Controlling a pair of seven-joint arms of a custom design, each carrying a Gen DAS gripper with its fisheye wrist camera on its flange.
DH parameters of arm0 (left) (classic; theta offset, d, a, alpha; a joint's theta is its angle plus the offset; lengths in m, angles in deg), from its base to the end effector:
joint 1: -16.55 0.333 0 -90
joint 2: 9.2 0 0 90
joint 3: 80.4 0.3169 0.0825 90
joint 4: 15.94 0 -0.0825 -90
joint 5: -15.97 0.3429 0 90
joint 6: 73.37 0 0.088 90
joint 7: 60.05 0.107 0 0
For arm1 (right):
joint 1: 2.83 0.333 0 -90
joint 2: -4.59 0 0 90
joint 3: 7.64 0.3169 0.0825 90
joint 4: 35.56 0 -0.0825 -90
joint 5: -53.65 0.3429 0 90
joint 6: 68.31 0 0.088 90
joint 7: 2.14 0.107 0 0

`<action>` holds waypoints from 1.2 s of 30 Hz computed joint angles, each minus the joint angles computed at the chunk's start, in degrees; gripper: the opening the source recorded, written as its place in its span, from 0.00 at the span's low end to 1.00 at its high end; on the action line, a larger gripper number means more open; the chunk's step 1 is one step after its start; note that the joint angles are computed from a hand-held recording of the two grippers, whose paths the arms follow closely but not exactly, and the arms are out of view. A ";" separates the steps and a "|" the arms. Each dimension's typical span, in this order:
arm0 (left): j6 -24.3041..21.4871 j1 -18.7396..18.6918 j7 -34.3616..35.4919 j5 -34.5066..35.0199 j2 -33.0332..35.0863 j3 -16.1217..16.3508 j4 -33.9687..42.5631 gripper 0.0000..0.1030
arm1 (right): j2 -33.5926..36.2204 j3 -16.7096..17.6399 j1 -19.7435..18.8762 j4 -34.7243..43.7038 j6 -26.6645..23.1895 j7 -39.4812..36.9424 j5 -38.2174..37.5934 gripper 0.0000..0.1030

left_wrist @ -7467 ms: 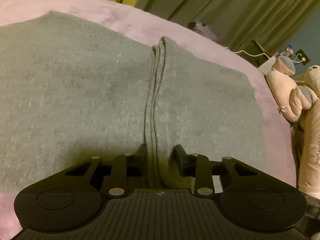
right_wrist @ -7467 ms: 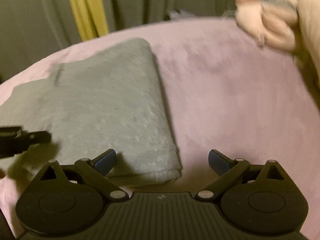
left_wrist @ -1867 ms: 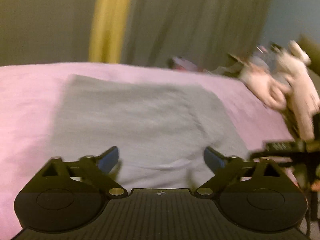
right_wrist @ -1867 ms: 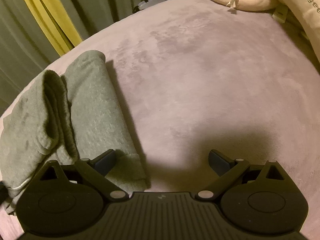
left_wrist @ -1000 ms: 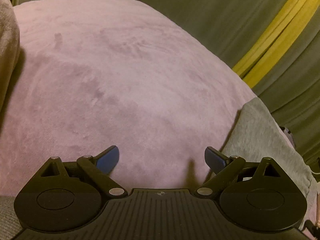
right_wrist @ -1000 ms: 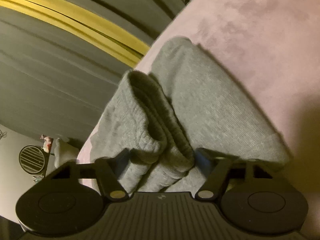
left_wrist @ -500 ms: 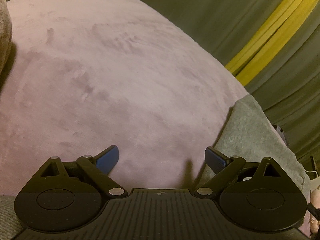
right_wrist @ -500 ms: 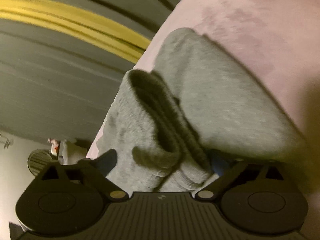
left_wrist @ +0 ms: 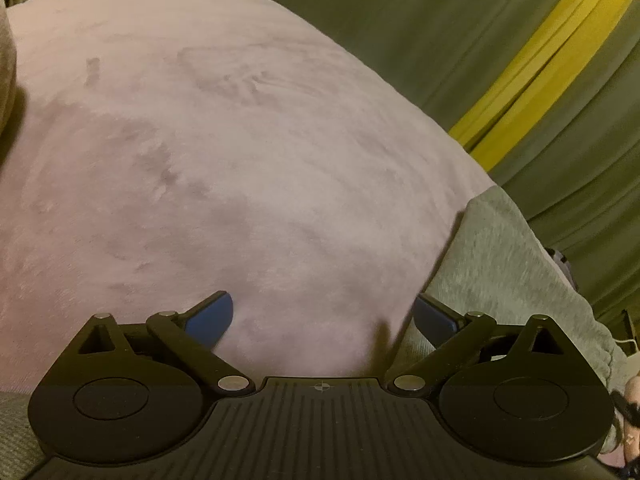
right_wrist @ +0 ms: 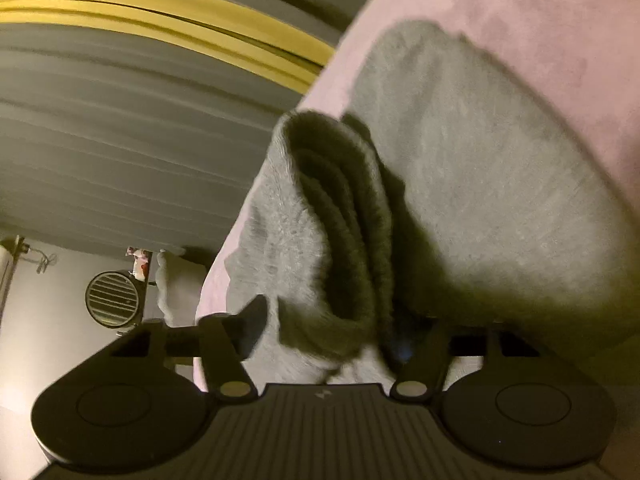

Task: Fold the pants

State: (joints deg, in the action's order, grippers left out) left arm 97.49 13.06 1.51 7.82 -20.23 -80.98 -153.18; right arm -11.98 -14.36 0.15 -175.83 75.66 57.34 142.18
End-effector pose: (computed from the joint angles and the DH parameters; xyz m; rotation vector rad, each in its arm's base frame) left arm 0.4826 -0.0247 0.5090 -2.3212 1.2906 -1.0042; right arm 0.4336 -0.0388 0.4609 -0.8199 1.8740 0.3328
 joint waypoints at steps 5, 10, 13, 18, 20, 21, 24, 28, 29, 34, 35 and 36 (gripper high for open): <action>0.65 -0.46 0.27 -1.14 0.00 0.42 -0.27 0.98 | 0.79 3.08 1.52 2.35 6.08 2.63 -3.75 0.45; 1.55 -1.07 0.89 -2.50 0.24 0.85 -0.44 0.98 | -2.39 2.83 4.71 3.63 8.80 -2.93 -0.05 0.42; 1.49 -1.27 1.32 -2.94 0.12 1.00 -0.44 0.98 | -3.56 2.69 5.82 5.68 8.65 -7.51 5.20 0.42; 1.88 -2.40 2.78 -5.44 -0.22 1.94 -0.78 0.98 | -5.35 2.38 5.93 8.18 7.85 -10.73 8.08 0.42; 1.75 -2.18 2.76 -5.32 -0.28 1.74 -0.72 0.98 | -5.82 2.19 5.54 8.51 8.26 -10.61 7.51 0.42; 1.60 -2.07 2.73 -5.19 -0.23 1.65 -0.61 0.98 | -6.10 1.96 5.32 8.34 8.36 -10.20 6.90 0.42; 1.41 -2.00 2.93 -5.28 -0.28 1.62 -0.54 0.98 | -7.03 1.86 4.79 7.17 10.24 -8.00 5.44 0.41; 1.15 -1.65 2.78 -4.97 -0.22 1.34 -0.41 0.98 | -8.35 1.23 4.18 4.72 11.93 -5.44 2.96 0.42; 1.04 -1.35 2.52 -4.47 -0.15 1.08 -0.33 0.98 | -8.41 1.06 4.06 4.33 12.15 -4.91 2.31 0.41; 0.84 -0.62 1.60 -2.82 -0.04 0.45 -0.25 0.98 | -8.41 0.31 3.90 2.87 12.51 -2.50 -0.87 0.42; 0.83 -0.45 1.34 -2.44 0.03 0.30 -0.23 0.98 | -8.34 0.13 3.97 2.68 12.40 -2.53 -1.03 0.42; 0.76 -0.26 1.07 -1.97 0.03 0.14 -0.24 0.98 | -8.28 0.11 3.93 2.47 12.37 -2.29 -1.76 0.42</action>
State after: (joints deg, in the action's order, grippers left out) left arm 98.25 12.80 2.58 5.84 -20.20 -80.85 -153.41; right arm -20.26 -14.25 4.08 -173.37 88.02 55.05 140.41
